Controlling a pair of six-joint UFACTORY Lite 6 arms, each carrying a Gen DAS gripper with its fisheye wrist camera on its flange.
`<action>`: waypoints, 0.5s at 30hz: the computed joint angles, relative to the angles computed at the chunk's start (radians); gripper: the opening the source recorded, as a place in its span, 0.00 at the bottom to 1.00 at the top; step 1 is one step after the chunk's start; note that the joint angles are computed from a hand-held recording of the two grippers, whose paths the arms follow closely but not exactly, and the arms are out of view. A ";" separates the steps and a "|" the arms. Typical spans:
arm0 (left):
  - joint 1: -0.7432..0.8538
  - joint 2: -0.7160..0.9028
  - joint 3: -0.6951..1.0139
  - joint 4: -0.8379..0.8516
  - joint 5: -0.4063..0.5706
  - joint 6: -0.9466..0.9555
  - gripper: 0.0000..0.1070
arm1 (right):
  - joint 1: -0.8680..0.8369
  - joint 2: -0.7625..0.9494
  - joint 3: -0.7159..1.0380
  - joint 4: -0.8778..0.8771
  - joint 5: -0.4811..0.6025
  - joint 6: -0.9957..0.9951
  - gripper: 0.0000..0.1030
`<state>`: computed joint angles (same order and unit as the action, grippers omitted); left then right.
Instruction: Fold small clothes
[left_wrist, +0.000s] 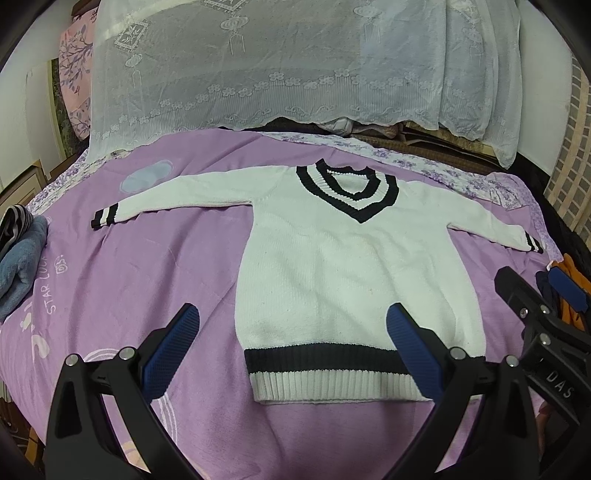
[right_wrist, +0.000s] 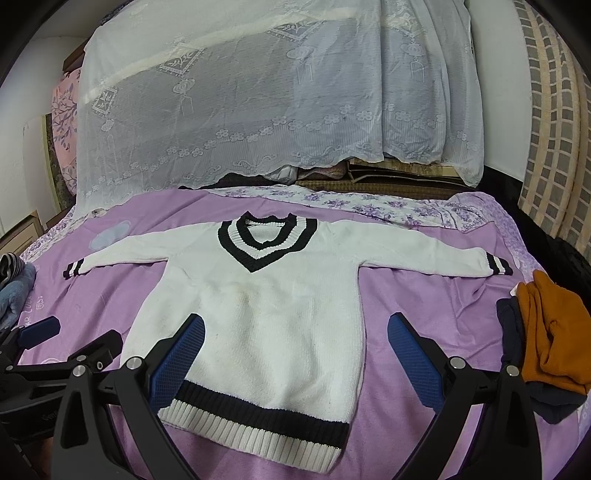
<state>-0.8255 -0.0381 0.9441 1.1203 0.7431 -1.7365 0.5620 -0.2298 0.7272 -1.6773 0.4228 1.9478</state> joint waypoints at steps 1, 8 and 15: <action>0.000 0.000 -0.001 0.002 0.002 -0.001 0.92 | 0.002 0.001 0.001 0.001 0.001 0.000 0.97; 0.007 0.001 -0.008 0.008 -0.002 -0.006 0.92 | 0.016 0.010 0.005 -0.002 0.010 0.005 0.97; 0.028 0.028 0.002 0.013 -0.021 -0.003 0.92 | -0.003 0.050 0.036 0.093 -0.014 -0.102 0.97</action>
<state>-0.7975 -0.0103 0.9463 1.1337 0.7226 -1.7395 0.5591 -0.1793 0.7628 -1.5846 0.4087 1.8457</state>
